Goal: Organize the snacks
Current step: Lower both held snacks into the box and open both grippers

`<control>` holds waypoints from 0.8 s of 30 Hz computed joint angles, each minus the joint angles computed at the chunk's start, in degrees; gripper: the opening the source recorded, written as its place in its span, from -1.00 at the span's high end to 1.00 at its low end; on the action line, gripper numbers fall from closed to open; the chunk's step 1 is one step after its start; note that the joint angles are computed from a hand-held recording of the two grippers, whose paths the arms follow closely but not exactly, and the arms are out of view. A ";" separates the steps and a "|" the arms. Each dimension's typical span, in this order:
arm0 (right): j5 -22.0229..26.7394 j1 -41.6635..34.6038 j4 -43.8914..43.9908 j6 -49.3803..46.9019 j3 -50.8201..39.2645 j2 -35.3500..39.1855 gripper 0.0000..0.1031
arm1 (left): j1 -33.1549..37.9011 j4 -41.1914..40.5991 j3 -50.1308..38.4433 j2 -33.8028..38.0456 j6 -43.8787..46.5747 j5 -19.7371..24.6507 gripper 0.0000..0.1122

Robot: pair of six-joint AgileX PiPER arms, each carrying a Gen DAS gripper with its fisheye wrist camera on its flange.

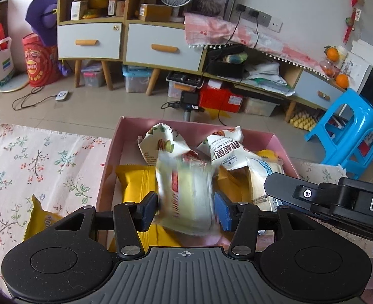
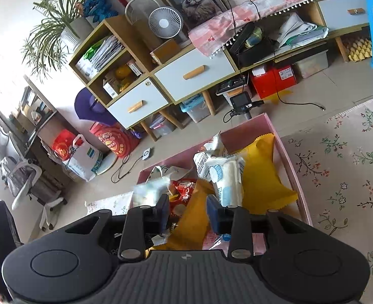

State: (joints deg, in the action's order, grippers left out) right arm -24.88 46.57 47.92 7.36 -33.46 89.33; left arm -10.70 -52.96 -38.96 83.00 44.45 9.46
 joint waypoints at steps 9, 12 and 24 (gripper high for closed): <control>0.98 0.51 5.38 -5.30 -0.17 -1.30 0.25 | 0.05 8.99 1.25 -3.14 -7.20 1.76 -0.05; 1.29 1.04 8.94 -8.47 -0.12 -2.13 0.16 | 0.88 10.84 1.96 -5.21 -7.51 3.61 -0.12; -2.23 8.48 42.07 -38.69 0.07 -7.89 -0.20 | 8.87 9.30 6.83 -14.99 -0.32 13.15 -0.30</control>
State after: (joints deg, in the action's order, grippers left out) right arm -27.11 55.04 89.99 -31.33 -33.39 81.43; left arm -1.82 -43.66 -32.13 68.01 44.13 22.61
